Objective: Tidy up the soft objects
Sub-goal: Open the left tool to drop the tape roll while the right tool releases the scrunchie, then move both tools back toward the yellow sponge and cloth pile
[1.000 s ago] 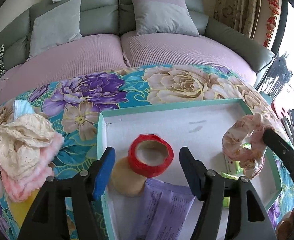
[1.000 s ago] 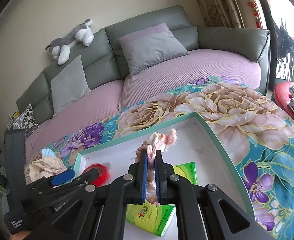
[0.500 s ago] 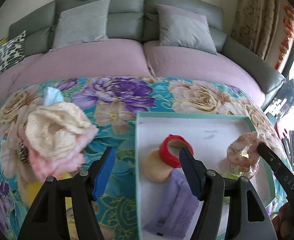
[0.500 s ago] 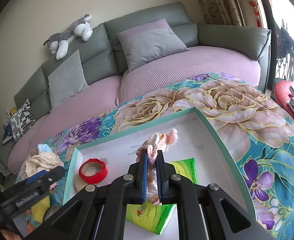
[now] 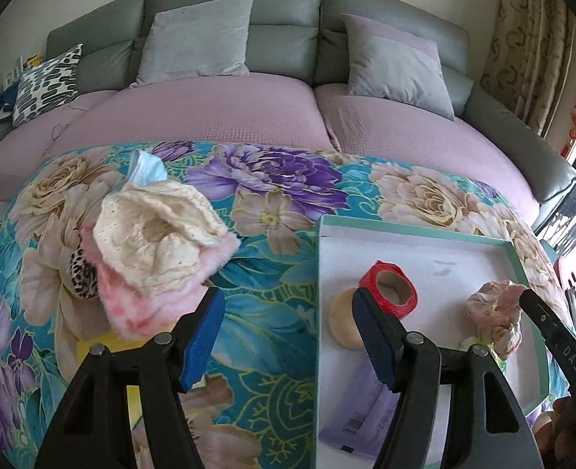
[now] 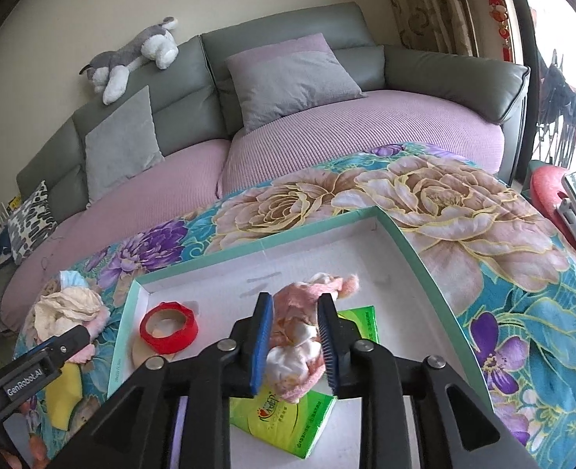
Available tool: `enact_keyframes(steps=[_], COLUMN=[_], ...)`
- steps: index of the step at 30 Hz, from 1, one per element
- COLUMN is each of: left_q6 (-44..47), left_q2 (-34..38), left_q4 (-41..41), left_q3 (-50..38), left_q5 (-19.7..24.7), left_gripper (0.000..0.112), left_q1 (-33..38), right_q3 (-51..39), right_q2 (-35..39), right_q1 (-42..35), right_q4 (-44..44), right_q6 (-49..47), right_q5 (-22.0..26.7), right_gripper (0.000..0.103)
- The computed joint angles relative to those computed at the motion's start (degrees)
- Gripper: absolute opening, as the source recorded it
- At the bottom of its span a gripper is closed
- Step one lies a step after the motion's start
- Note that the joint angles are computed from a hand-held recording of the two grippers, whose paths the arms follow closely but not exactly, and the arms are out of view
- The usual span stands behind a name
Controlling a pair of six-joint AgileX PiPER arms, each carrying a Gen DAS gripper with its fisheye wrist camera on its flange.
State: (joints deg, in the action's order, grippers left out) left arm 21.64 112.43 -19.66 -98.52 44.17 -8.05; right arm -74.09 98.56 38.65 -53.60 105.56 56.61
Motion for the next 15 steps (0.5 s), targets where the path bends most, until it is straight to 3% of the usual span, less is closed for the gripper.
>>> enact_keyframes(steps=[1, 2, 4, 11, 15], left_q6=[-0.18, -0.40, -0.68, -3.13, -5.78], left_q2=[-0.10, -0.18, -0.34, -1.28, -1.08], left_q4=[0.12, 0.24, 0.36, 2.65, 4.98], left_q3=[0.16, 0.38, 0.73, 3.11, 3.67], left_q5=[-0.12, -0.32, -0.67, -3.79, -4.55], left_gripper=[0.071, 0.075, 0.087, 0.090, 0.091], left_q1=[0.10, 0.24, 0.50, 1.12, 1.39], right_q3=[-0.13, -0.17, -0.16, -2.97, -4.35], right_q2=[0.12, 0.18, 0.15, 2.25, 3.30], right_q1=[0.02, 0.08, 0.23, 0.57, 0.78], right_q4=[0.14, 0.15, -0.18, 0.78, 0.99], right_q6=[-0.12, -0.08, 0.13, -3.71, -5.71], right_q5=[0.18, 0.22, 0.25, 2.25, 2.52], right_gripper=[0.051, 0.056, 0.057, 0.066, 0.080])
